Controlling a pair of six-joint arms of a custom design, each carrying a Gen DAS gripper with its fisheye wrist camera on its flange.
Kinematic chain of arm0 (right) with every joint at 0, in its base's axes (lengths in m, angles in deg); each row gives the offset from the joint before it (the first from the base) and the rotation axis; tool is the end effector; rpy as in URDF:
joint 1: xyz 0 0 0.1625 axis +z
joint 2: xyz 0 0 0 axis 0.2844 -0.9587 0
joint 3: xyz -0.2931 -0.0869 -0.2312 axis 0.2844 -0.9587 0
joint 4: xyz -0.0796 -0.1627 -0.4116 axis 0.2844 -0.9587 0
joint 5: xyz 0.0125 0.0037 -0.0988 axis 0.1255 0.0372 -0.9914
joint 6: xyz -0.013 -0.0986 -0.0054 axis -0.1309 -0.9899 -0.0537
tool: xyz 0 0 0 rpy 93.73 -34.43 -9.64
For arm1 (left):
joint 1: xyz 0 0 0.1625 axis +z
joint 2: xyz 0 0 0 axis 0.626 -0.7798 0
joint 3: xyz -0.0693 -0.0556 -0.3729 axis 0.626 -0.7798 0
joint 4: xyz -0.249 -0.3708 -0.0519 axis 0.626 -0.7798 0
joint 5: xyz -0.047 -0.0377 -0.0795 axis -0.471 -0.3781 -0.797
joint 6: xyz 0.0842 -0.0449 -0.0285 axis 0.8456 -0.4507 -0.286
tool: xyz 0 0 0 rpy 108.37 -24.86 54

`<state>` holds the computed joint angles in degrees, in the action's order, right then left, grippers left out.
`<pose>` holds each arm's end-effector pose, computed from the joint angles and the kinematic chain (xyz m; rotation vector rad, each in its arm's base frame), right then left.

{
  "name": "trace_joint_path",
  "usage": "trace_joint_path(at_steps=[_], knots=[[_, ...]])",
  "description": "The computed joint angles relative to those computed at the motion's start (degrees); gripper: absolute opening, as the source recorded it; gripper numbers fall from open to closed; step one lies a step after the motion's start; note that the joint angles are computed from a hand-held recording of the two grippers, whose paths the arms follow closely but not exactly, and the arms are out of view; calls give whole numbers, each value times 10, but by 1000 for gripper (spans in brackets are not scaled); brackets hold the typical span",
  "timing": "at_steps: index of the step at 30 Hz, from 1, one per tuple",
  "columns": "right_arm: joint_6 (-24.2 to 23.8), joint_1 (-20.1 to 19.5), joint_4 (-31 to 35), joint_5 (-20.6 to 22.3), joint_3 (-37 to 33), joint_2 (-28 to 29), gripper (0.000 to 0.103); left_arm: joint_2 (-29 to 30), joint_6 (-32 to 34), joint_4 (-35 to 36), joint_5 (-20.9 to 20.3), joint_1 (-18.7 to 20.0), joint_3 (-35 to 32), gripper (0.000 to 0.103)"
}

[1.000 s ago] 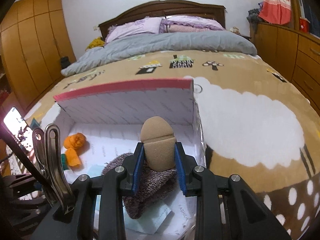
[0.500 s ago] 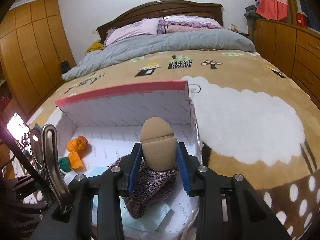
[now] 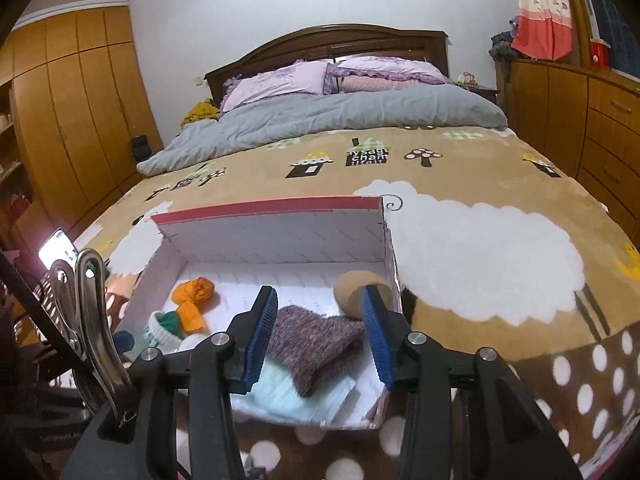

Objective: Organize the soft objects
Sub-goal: 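Carry the mesh bag and egg sponge into the shoebox and open both grippers, then grasp the green ribbon bow with the left gripper while the right gripper grasps the yellow sponge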

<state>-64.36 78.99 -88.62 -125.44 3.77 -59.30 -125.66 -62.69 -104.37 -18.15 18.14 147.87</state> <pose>0.2002 -0.8880 0.1808 0.8235 -2.4320 0.9971 -0.2397 -0.7373 0.2289 0.3856 2.4047 -0.9022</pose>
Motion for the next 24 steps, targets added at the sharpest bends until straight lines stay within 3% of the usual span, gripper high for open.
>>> trace_joint_path(at_steps=[18,24], knots=[[0,-2,-70,5,238,-133,45,-84,-46,9,14,-17,107,60],[4,-2,-86,-21,294,-164,45,-105,-77,32,17,-14,134,60]])
